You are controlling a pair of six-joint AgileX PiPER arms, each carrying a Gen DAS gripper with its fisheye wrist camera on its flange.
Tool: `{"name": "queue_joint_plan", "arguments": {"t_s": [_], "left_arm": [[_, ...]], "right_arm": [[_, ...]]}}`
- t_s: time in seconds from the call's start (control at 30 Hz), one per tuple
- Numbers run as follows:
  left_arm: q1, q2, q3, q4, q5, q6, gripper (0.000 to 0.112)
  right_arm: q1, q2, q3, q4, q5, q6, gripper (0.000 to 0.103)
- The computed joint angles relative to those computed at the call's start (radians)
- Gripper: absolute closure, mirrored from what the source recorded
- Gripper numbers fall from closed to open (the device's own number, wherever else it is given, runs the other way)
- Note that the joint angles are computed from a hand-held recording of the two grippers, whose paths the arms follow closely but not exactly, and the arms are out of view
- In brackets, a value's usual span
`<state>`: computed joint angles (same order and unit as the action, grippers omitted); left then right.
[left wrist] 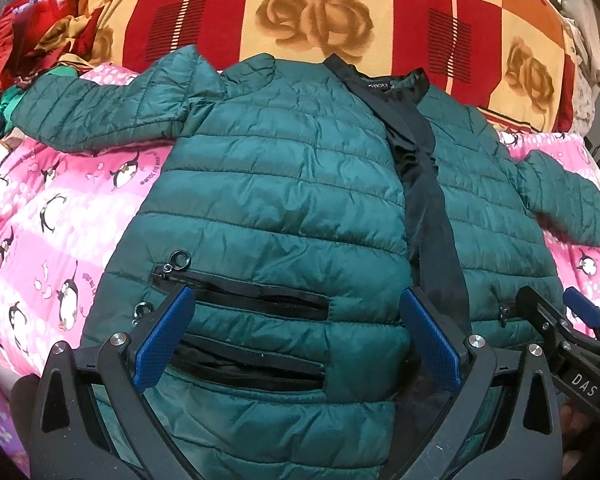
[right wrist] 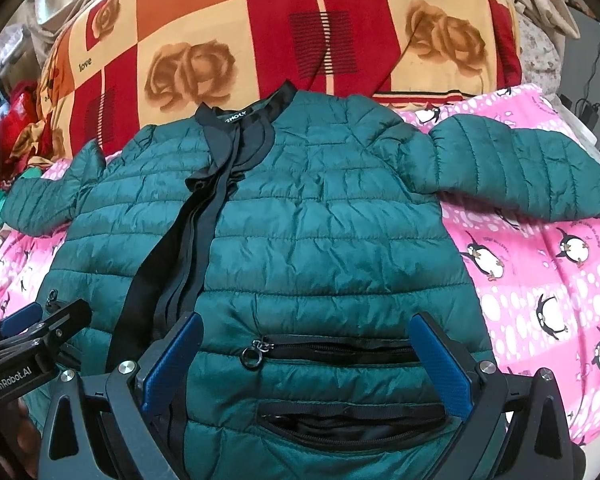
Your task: Fold large clothes
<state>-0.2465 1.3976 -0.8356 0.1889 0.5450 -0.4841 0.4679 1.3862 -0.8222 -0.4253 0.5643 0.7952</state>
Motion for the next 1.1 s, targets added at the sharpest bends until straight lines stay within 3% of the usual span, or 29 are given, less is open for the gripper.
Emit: {"name": "queue_joint_plan", "arguments": {"t_s": [0.23,1.1], "left_arm": [[0.021,-0.003,0.006,-0.017,-0.006,0.025,0.01],[0.02,-0.003,0.009,-0.011,-0.006,0.011,0.01]], "right_arm": [[-0.007,0.005,-0.019,0.044,0.04,-0.046,0.0],[0.004,0.008,-0.01,0.012,0.02,-0.001,0.0]]}}
